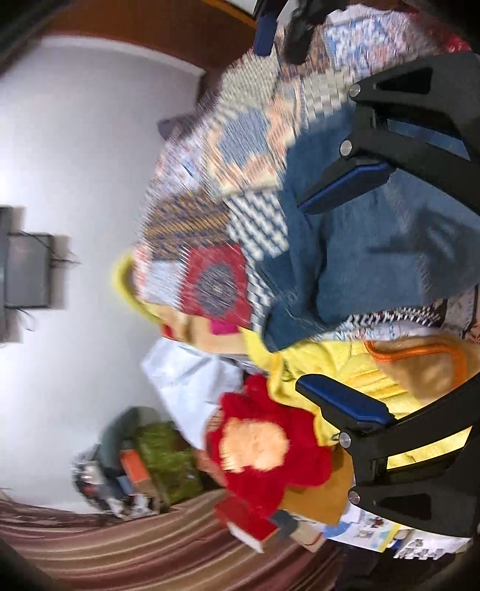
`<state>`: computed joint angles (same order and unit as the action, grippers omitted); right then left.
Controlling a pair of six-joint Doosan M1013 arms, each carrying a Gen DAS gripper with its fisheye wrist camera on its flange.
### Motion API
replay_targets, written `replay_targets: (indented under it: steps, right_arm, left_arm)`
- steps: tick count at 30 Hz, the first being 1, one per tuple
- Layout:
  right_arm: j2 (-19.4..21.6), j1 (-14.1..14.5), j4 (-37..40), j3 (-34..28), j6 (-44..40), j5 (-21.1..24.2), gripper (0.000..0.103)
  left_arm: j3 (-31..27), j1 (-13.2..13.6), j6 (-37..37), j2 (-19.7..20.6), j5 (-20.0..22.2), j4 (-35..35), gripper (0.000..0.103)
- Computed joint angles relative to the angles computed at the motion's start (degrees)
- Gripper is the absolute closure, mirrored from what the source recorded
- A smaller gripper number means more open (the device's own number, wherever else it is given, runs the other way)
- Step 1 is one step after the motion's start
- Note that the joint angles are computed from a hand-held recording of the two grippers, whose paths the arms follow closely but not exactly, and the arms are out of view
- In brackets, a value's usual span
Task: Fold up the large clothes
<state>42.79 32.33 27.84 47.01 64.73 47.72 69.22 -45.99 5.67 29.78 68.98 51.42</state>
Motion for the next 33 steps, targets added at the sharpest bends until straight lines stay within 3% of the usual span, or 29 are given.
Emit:
replay_targets:
  steps: [8,12,17,22,27,31,33]
  right_arm:
    - [-14.2,-0.48,16.94,18.53,-16.28,-19.09,0.029]
    - [-21.09,-0.23,35.56,27.65,-35.81,-26.85,0.029]
    - [-27.16,0.47,59.58,35.94,-60.63,-31.18,0.029]
    - [-31.79,1.42,83.71,42.78,-84.18,-33.25,0.029]
    - [-34.29,1.99,88.13,46.06,-88.67,-34.75,0.029]
    - [-35.53,2.76,87.96,47.66,-89.42,-37.11,0.029]
    - [-35.63,3.18,83.88,47.76,-86.07,-38.05,0.028]
  left_arm:
    - [-2.29,-8.53,-4.34,-1.51,3.67,15.41,0.014]
    - [-3.46,-12.99,-6.26,-1.23,6.39,23.38,0.014]
    - [-5.42,-17.85,-6.6,0.5,12.63,31.77,0.014]
    - [-7.28,-20.64,-7.31,2.41,17.52,35.02,0.014]
    - [-8.33,-22.5,-10.25,3.39,21.85,34.66,0.014]
    - [-8.78,-23.1,-12.0,3.67,24.33,33.26,0.004]
    - [-8.78,-23.25,-12.42,3.76,25.03,32.88,0.003]
